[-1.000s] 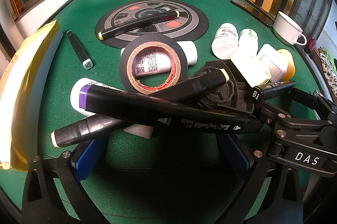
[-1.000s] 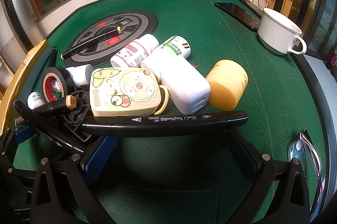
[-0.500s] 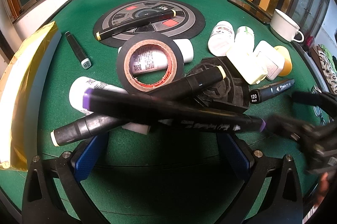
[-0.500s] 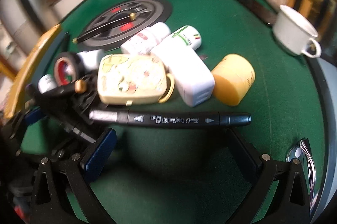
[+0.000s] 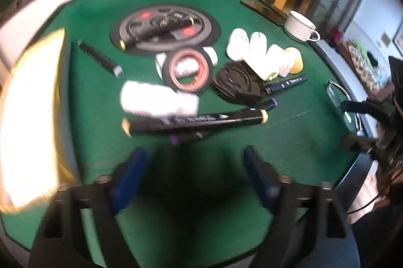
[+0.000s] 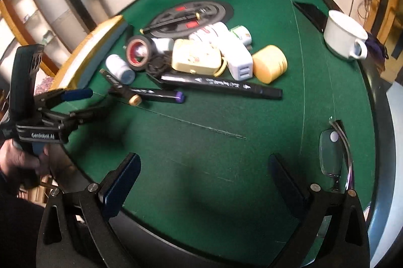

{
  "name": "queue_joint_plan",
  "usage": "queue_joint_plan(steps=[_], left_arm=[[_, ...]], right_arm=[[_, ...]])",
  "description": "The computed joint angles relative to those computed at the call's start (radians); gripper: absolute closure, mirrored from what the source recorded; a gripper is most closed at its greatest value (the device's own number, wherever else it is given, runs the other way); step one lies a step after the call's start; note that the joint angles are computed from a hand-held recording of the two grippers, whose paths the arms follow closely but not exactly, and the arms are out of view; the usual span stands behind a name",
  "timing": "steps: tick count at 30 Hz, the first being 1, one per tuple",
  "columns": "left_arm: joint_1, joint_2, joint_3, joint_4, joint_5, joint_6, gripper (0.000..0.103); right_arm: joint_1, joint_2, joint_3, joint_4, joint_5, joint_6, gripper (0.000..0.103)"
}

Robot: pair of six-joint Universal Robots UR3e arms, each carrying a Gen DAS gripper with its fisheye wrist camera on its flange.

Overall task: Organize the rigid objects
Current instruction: 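Grasp the white pill bottle with the left gripper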

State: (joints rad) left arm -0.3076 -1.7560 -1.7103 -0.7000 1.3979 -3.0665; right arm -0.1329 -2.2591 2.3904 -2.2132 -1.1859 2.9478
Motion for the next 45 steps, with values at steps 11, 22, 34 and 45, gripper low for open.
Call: queue_joint_plan(steps=[11, 22, 34, 45], left_arm=[[0.114, -0.209, 0.330, -0.163, -0.084, 0.129, 0.040], [0.133, -0.275, 0.481, -0.574, -0.201, 0.204, 0.042], [0.247, 0.140, 0.074, -0.684, -0.359, 0.315, 0.042], [0.110, 0.038, 0.148, -0.499, -0.198, 0.330, 0.042]], right_arm=[[-0.016, 0.014, -0.006, -0.007, 0.048, 0.055, 0.004], [0.043, 0.078, 0.003, -0.110, 0.056, 0.145, 0.004], [0.104, 0.117, -0.014, -0.148, 0.019, 0.229, 0.004], [0.149, 0.265, -0.064, -0.200, 0.049, 0.327, 0.010]])
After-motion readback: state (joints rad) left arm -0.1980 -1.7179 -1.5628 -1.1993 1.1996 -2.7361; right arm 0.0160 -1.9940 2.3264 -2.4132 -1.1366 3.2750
